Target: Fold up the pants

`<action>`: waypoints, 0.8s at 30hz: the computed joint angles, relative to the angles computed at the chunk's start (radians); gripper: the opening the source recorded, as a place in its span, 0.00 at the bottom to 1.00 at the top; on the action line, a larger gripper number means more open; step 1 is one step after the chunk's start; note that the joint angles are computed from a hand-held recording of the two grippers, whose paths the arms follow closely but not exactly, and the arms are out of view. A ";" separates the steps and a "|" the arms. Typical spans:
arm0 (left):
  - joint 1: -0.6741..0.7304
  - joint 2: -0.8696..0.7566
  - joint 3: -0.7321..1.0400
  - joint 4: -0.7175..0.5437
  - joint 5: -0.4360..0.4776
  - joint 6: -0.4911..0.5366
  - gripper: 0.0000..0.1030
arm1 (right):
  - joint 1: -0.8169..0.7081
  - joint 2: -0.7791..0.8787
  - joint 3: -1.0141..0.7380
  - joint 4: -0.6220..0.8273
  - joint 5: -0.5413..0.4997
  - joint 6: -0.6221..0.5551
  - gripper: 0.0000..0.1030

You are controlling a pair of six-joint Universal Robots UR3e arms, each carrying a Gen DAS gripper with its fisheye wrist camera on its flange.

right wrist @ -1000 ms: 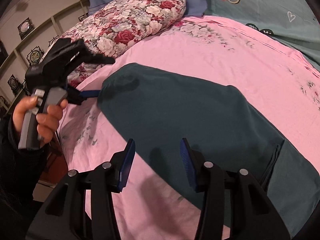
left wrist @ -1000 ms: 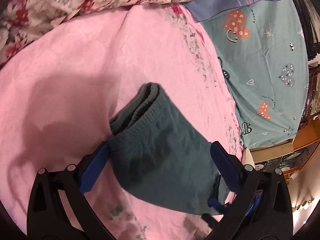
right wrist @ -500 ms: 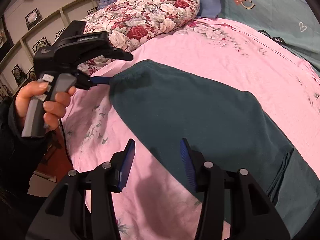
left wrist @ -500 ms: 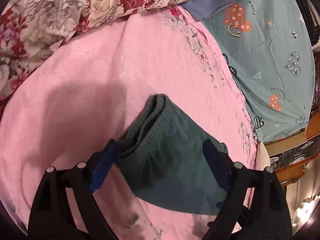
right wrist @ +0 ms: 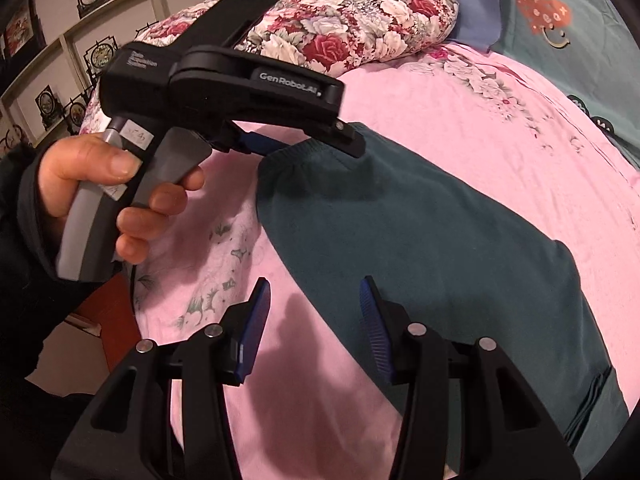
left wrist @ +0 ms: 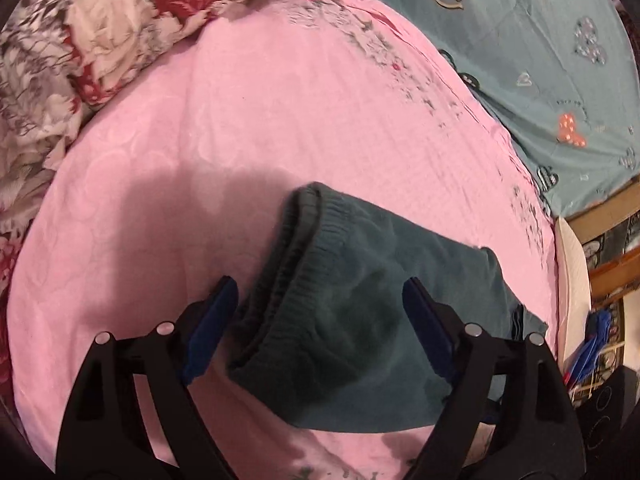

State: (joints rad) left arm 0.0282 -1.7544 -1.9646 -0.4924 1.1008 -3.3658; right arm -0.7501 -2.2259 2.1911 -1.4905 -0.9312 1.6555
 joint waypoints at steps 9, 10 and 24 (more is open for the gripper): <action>0.039 -0.003 -0.016 -0.055 -0.159 0.075 0.25 | 0.041 0.068 0.046 -0.147 0.001 0.104 0.22; 0.043 0.002 -0.022 -0.049 -0.169 0.073 0.25 | 0.034 0.076 0.042 -0.139 0.009 0.103 0.19; -0.236 0.043 0.219 -0.079 -0.190 -0.021 0.25 | -0.506 0.102 -0.285 0.775 0.116 -0.576 0.20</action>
State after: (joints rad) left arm -0.2075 -1.7114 -1.7456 -0.5717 0.9105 -3.3864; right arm -1.2557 -2.1237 1.9057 -0.7153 -0.8148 1.0796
